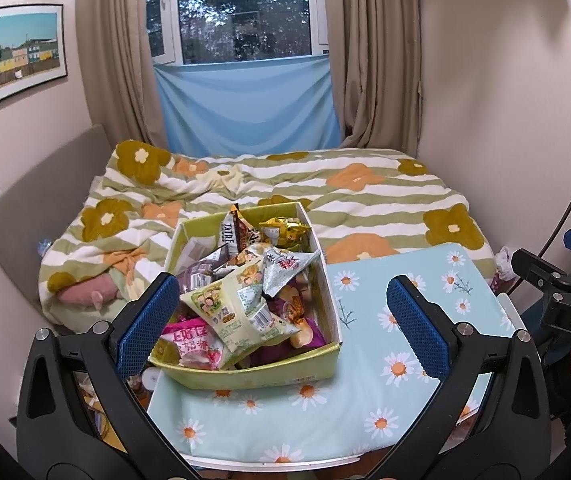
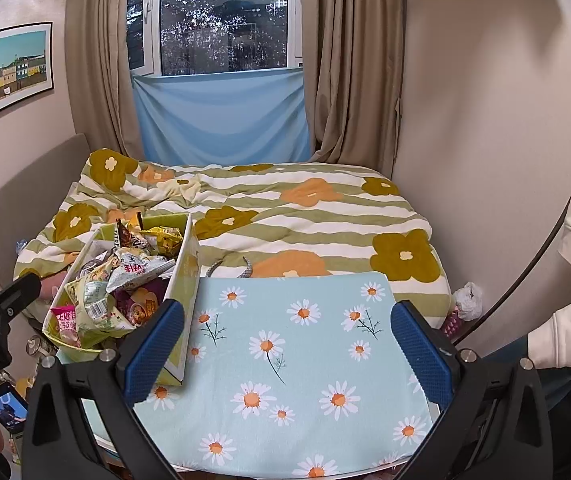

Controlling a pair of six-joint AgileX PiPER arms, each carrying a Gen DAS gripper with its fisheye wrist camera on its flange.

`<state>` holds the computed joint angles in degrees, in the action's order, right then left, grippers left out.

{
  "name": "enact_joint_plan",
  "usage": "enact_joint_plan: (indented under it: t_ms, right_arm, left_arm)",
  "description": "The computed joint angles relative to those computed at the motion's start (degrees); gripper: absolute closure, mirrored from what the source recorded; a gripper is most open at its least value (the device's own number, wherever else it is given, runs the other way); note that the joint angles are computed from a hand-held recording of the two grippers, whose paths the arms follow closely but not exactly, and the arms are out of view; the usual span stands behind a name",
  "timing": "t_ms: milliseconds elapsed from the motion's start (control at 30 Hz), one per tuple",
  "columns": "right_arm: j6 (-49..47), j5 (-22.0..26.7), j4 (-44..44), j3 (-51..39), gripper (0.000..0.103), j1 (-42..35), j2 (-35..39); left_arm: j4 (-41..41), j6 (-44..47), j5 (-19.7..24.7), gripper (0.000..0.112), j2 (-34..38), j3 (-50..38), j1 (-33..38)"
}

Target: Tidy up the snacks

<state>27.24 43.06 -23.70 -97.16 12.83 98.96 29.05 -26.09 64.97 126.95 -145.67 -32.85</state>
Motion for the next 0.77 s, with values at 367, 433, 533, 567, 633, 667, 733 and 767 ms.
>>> enact_joint_plan:
  t_ms: [367, 433, 533, 567, 633, 667, 733, 767]
  right_arm:
    - [-0.05, 0.02, 0.13, -0.1, 0.001, -0.07, 0.05]
    - [-0.19, 0.0, 0.27, -0.1, 0.001, -0.11, 0.05]
    - [0.0, 0.03, 0.14, 0.1, 0.001, 0.02, -0.08]
    - [-0.29, 0.13, 0.34, -0.26, 0.001, -0.13, 0.13]
    - [0.11, 0.1, -0.05, 0.13, 0.001, 0.13, -0.09]
    - [-0.09, 0.11, 0.16, -0.12, 0.001, -0.02, 0.06]
    - [-0.19, 0.18, 0.28, -0.26, 0.001, -0.06, 0.14]
    - [-0.1, 0.19, 0.17, -0.29, 0.001, -0.04, 0.16]
  left_arm:
    - [2.23, -2.51, -2.15, 0.009, -1.9, 3.52, -0.33]
    - [2.12, -2.83, -2.27, 0.009, -2.04, 3.75, -0.17]
    - [2.14, -2.93, -3.07, 0.009, -2.55, 4.85, -0.1]
    - [2.28, -2.91, -3.05, 0.009, -2.51, 4.87, -0.11]
    - [2.16, -2.92, -3.1, 0.009, -2.63, 5.05, -0.16]
    - [2.06, -2.95, -3.28, 0.009, -2.81, 5.39, -0.1]
    - [2.06, -3.06, -3.57, 0.009, -2.93, 5.76, -0.04]
    - [2.14, -3.06, -3.38, 0.009, -2.88, 5.61, -0.09]
